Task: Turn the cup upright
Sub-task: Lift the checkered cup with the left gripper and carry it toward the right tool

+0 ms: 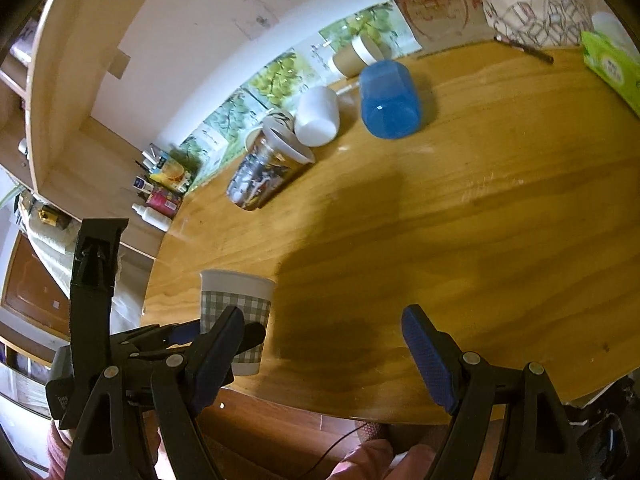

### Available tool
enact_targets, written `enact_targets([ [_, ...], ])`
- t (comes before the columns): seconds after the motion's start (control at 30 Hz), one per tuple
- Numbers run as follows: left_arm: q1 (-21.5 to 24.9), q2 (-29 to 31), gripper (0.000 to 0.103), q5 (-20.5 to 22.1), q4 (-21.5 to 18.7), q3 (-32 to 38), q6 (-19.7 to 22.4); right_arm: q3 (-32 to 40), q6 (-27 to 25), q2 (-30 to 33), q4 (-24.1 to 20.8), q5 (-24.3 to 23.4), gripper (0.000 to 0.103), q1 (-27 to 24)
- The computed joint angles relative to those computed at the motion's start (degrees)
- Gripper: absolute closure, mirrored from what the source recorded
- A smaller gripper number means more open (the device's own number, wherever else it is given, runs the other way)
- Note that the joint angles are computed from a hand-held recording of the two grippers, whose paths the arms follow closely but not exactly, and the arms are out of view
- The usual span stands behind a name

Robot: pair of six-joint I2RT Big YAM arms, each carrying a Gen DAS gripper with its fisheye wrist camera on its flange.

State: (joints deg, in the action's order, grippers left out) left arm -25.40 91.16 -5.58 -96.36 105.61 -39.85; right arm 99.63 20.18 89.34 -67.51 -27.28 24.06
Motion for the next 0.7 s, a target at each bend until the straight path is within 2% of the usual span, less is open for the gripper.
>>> enact_targets([
  [0.33,1.15,-0.62,0.036,3.88,1.91,-2.91,-0.58,1.56,-0.34,1.22,-1.83,0.79,0.021,0.76],
  [0.47,1.40,-0.97,0.030,3.92,2.42,-3.56,-0.02,2.39,-0.59,1.89,-2.48,1.03,0.021,1.12],
  [0.63,2.15,-2.46,0.029,5.91,4.50,-5.13,1.03,3.82,-0.52,3.20,-3.65,1.32,0.021,1.86],
  [0.7,2.44,-3.34,0.021,5.97,4.95,-5.61,1.58,4.52,-0.42,3.77,-4.11,1.41,0.021,2.28],
])
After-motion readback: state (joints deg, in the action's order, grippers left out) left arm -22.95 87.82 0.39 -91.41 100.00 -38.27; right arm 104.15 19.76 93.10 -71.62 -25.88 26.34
